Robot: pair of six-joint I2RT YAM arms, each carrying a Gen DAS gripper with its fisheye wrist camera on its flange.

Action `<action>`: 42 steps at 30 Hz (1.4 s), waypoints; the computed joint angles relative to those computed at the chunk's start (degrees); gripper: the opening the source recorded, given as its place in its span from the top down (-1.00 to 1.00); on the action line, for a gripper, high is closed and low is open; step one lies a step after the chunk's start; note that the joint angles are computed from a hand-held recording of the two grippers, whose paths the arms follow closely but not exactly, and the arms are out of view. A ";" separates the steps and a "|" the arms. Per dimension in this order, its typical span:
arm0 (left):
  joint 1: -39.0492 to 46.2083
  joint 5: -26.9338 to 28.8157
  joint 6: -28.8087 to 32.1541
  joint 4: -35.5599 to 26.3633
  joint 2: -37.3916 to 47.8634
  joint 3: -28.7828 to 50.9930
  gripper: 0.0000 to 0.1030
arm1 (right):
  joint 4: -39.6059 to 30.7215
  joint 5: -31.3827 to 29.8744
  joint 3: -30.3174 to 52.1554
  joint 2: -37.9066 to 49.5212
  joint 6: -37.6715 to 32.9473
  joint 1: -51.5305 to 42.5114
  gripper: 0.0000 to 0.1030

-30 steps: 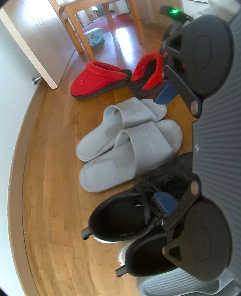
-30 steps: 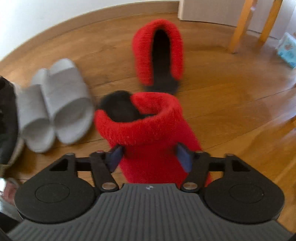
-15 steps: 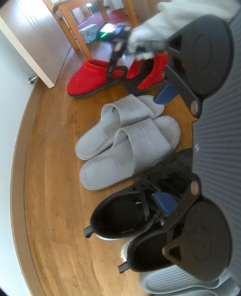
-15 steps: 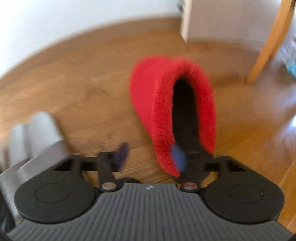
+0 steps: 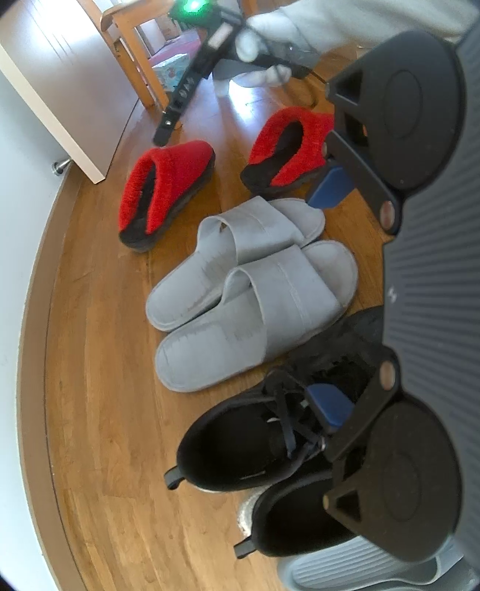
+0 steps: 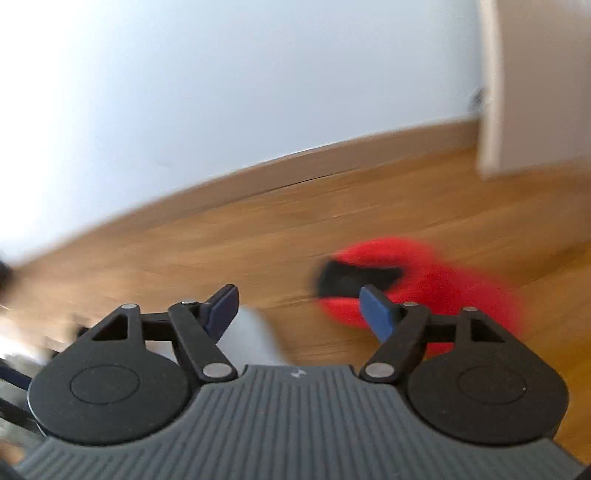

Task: Organize scattered shoes
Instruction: 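Set the red slipper down beside the grey slides and open the right gripper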

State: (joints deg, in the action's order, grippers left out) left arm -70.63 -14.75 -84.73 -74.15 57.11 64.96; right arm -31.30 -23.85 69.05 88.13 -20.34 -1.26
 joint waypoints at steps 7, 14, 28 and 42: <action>0.62 0.58 0.85 0.93 0.64 -0.31 -0.99 | 5.87 15.67 -1.62 5.89 -4.40 0.89 -0.71; 0.61 0.15 1.64 1.38 -0.47 -0.95 -0.99 | -13.36 0.26 -1.77 -0.47 -10.27 -12.36 -0.72; -4.75 -9.08 20.99 17.19 11.06 0.11 -0.99 | -12.24 7.35 -16.67 -1.70 -11.28 -43.92 -0.78; 4.38 11.35 62.34 36.58 60.74 31.98 0.36 | -18.85 7.70 -20.46 -5.77 -23.02 -45.86 -0.78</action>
State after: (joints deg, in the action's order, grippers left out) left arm -66.25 -3.40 -22.40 -37.57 117.85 96.94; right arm -50.15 -16.15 48.59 82.36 -43.36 -47.12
